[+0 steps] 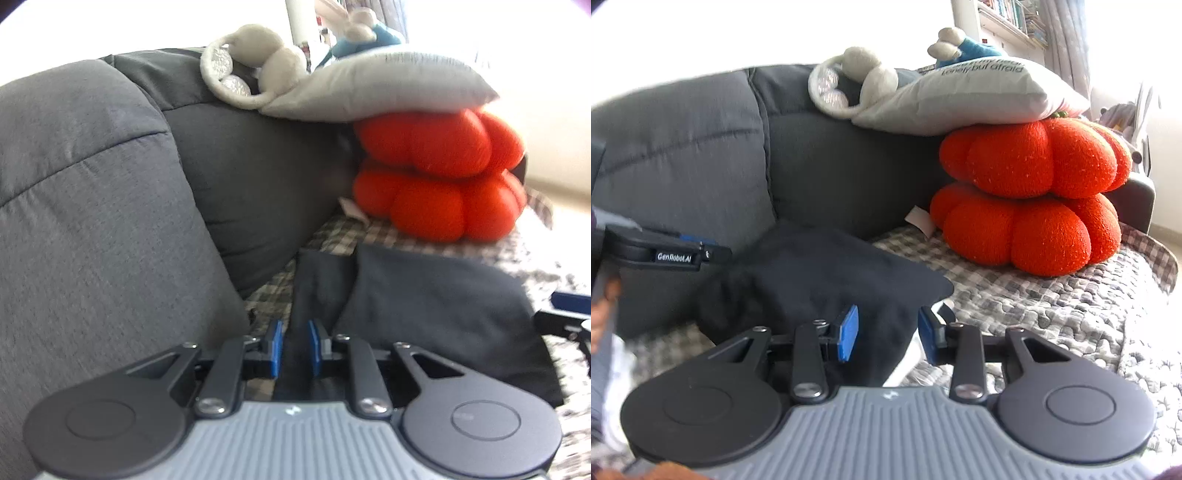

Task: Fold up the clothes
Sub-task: 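Lower the shirt onto the folded clothes stack and open both grippers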

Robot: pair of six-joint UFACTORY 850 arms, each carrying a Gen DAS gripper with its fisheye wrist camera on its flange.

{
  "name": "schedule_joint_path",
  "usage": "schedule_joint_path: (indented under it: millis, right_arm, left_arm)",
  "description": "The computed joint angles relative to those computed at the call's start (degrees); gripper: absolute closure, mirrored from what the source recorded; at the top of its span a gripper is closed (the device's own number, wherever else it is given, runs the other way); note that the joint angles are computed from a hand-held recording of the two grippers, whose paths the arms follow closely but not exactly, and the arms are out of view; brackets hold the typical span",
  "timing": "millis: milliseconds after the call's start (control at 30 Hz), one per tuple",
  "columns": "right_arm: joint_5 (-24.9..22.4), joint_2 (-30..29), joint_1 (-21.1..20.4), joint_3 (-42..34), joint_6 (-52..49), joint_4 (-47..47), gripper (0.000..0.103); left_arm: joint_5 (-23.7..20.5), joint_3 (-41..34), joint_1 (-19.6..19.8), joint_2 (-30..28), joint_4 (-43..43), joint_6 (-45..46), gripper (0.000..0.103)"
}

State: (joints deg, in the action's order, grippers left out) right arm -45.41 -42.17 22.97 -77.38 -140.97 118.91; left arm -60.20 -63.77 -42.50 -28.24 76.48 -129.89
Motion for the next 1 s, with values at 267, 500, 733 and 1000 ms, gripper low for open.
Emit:
schedule_joint_path:
  millis: [267,500,733,1000]
  right_arm:
    - [0.84,1.62,0.4,2.33,1.72,-5.73,0.065]
    - [4.2,2.69,-0.86,3.53,4.59,-8.2,0.065]
    - [3.63,5.66,-1.65,5.16,7.52,-10.62,0.064]
    - [5.51,7.6,-1.17,5.39,15.58,-15.81,0.058]
  left_arm:
    - [5.71,-2.8,-0.2,-2.45,-7.0,11.29,0.085]
    - [2.9,-3.37,-1.06,-1.58,-12.68,13.34,0.081]
    - [-0.53,-6.72,-2.12,-2.12,-15.51,18.13,0.067]
    - [-2.79,-12.45,-2.5,-4.63,-21.14,23.01,0.052]
